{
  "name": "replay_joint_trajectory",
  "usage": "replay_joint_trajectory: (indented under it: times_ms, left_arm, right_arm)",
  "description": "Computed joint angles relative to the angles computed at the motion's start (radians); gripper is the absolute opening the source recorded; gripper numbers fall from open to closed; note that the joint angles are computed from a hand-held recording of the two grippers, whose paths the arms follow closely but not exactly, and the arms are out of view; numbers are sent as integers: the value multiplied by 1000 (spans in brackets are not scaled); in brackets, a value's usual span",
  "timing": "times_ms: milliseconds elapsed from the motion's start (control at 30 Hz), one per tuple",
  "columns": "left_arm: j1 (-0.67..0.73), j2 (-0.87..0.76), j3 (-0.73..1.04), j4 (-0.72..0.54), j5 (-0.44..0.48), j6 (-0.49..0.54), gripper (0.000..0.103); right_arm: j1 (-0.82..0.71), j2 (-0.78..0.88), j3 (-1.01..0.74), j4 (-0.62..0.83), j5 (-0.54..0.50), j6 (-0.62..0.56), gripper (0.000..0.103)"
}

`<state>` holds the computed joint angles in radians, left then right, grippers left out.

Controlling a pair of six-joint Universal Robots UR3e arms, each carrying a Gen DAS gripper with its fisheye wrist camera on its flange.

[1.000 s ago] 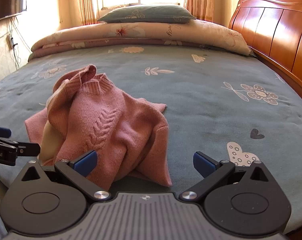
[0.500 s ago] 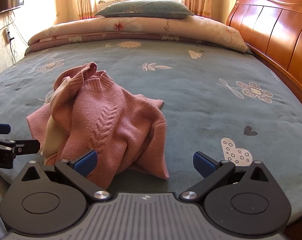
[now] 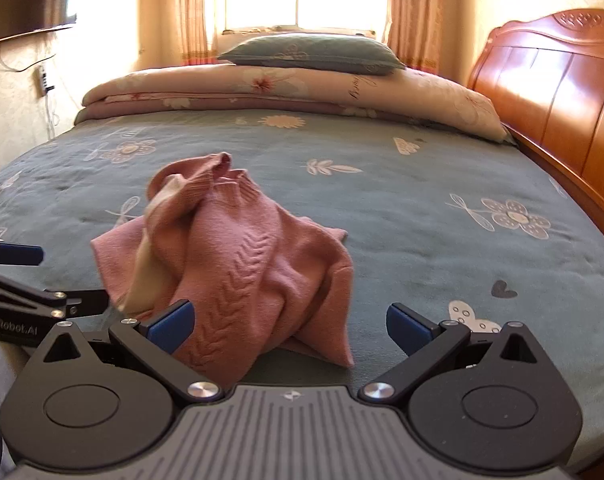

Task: Fold clothes
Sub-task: 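Move the right tool toward the crumpled pink sweater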

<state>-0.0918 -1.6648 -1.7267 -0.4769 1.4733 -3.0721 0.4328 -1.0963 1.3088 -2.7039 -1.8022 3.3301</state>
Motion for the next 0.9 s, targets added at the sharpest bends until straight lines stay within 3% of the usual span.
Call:
replay_joint_trajectory:
  times_ms: [300, 367, 667, 800, 900]
  left_arm:
    - [-4, 3, 11, -52, 66, -33, 93]
    - [5, 3, 12, -66, 55, -37, 87]
    - [54, -9, -4, -43, -14, -16, 88]
    - [70, -24, -10, 0, -35, 0, 89]
    - [72, -44, 5, 11, -32, 17, 86]
  right_arm:
    - [-13, -12, -10, 54, 47, 51, 101]
    - [-17, -14, -4, 50, 53, 56, 101]
    - [-41, 9, -20, 40, 122, 5, 101]
    - [-62, 34, -47, 31, 143, -78, 89]
    - [-102, 51, -76, 50, 194, -109, 74]
